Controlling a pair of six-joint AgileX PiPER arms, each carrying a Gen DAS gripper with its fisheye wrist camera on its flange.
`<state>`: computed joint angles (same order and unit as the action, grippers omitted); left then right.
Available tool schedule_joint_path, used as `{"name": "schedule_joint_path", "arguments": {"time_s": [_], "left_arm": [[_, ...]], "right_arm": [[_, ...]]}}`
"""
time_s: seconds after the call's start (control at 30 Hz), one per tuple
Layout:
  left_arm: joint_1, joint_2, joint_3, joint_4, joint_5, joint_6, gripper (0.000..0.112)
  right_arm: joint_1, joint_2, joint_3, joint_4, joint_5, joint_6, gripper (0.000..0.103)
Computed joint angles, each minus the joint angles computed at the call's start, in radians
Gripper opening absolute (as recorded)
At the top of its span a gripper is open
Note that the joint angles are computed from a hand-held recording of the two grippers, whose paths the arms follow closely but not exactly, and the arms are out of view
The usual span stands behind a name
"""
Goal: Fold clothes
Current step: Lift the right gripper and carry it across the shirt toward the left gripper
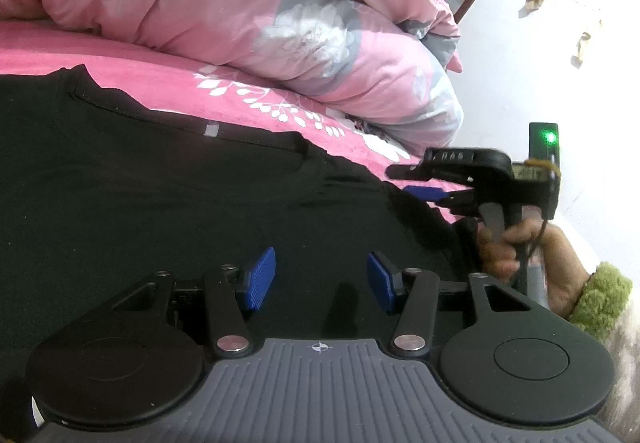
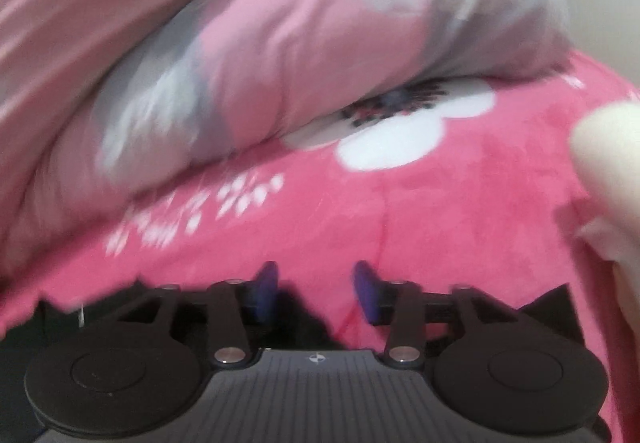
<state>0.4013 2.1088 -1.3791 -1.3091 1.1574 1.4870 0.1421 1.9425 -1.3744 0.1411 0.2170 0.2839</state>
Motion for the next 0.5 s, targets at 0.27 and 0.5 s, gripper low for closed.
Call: {"name": "schedule_joint_path", "arguments": {"time_s": [0.27, 0.5], "left_arm": [[0.0, 0.002, -0.003, 0.001, 0.002, -0.007, 0.051], [0.001, 0.003, -0.007, 0.003, 0.005, -0.016, 0.051]], "right_arm": [[-0.007, -0.2, 0.149, -0.494, 0.041, 0.628, 0.062], [0.071, -0.467, 0.413, -0.527, 0.205, 0.824, 0.063]]}}
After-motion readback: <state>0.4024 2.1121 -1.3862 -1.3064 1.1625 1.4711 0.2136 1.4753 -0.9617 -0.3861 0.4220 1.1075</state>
